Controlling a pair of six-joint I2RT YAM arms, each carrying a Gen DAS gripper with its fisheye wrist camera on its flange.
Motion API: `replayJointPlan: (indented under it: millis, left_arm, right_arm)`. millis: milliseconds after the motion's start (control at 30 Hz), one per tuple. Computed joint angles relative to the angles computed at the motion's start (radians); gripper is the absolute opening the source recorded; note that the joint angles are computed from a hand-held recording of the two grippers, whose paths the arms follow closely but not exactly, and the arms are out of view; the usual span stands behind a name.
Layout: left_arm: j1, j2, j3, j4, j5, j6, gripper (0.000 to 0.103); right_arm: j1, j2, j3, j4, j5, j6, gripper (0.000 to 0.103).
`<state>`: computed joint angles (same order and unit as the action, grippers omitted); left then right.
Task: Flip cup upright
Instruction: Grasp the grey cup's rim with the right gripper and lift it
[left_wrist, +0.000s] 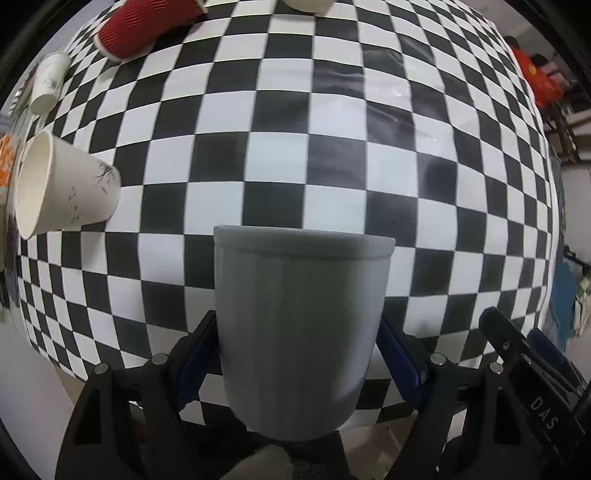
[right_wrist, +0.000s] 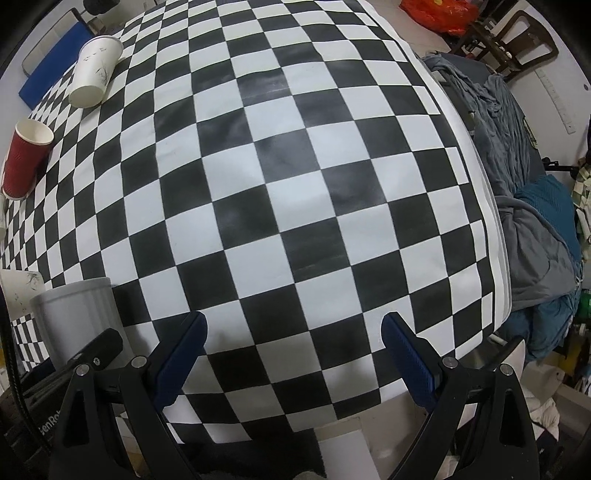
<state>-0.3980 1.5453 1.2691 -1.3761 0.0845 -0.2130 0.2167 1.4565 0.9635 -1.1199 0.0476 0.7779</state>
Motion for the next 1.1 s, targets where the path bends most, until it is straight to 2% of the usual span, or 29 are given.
replayJointPlan:
  millis: [33, 67, 267, 433, 600, 667, 767, 867, 1100]
  left_arm:
    - [0.002, 0.002, 0.004, -0.001, 0.006, 0.010, 0.084]
    - [-0.026, 0.019, 0.010, 0.016, 0.005, -0.014, 0.084]
    - [-0.029, -0.018, 0.065, -0.004, 0.001, -0.002, 0.089]
    - [0.086, -0.090, 0.138, -0.032, -0.012, 0.117, 0.090]
    - [0.217, -0.226, 0.057, 0.067, -0.119, 0.308, 0.091]
    - [0.281, -0.262, 0.018, 0.090, -0.150, 0.386, 0.091]
    - [0.359, -0.288, -0.055, 0.113, -0.182, 0.440, 0.091]
    - [0.389, -0.297, -0.140, 0.131, -0.203, 0.413, 0.091]
    - [0.469, -0.313, -0.231, 0.175, -0.233, 0.456, 0.091]
  right_arm:
    - [0.000, -0.010, -0.008, 0.003, -0.005, 0.005, 0.097]
    - [-0.046, -0.021, -0.033, 0.021, -0.006, -0.039, 0.096]
    - [-0.074, -0.073, -0.073, 0.041, -0.026, -0.053, 0.096]
    - [-0.096, -0.155, -0.081, 0.010, -0.048, -0.079, 0.097]
    - [-0.076, -0.187, -0.051, 0.001, -0.127, -0.102, 0.097]
    - [-0.007, -0.164, -0.020, 0.011, -0.163, -0.065, 0.097]
    - [0.068, -0.093, 0.021, 0.061, -0.228, -0.033, 0.097]
    - [0.113, -0.001, 0.051, 0.130, -0.294, -0.024, 0.097]
    - [0.177, 0.250, 0.156, 0.219, -0.375, -0.060, 0.097]
